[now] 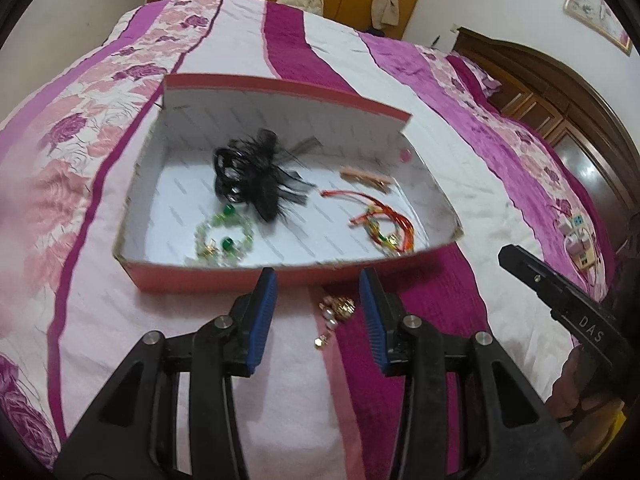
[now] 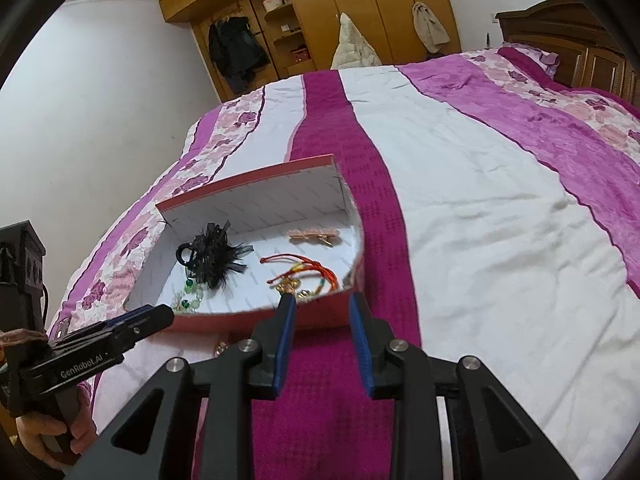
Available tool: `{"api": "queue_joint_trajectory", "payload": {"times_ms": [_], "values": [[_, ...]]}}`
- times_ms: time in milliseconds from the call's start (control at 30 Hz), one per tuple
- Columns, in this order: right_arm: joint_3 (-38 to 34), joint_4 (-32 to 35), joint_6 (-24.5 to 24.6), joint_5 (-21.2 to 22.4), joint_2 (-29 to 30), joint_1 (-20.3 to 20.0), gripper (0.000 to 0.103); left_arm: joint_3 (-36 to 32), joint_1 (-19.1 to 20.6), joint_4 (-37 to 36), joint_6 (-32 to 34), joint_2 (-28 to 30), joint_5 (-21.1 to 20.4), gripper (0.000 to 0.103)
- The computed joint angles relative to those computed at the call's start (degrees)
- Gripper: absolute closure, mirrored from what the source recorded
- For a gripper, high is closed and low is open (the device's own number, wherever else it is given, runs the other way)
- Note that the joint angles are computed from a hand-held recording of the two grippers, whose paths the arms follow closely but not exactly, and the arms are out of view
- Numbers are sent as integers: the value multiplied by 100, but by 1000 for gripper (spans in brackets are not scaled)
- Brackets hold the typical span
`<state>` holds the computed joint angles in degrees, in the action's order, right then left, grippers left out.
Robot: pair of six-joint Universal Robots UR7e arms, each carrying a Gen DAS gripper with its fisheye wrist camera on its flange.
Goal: Organize jewelry
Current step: 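Move the right gripper to the gold flower earring and grasp it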
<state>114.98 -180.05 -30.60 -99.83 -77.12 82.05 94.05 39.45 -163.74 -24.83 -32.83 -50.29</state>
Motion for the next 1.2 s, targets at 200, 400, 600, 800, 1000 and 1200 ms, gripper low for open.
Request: {"api": "queue_joint_trajectory", "payload": {"times_ms": [200,400,600,800,1000,1200], "values": [[184,-72,-84,-9,-196,-118,73,-102,-53,265,-46,183,-42,68],[274,-23,-41,79,-315,-278,73,-302,1,535,-150,402,-85,68],[300,33,78,220,-375,-454,73,-439,29,631,-149,565,19,70],[307,75,160,302,-399,-555,73,-477,20,638,-112,652,221,87],[328,70,160,314,-410,-558,73,-352,33,486,-44,562,168,94],[421,25,131,313,-454,-512,73,-93,-40,244,-41,351,164,103]]}}
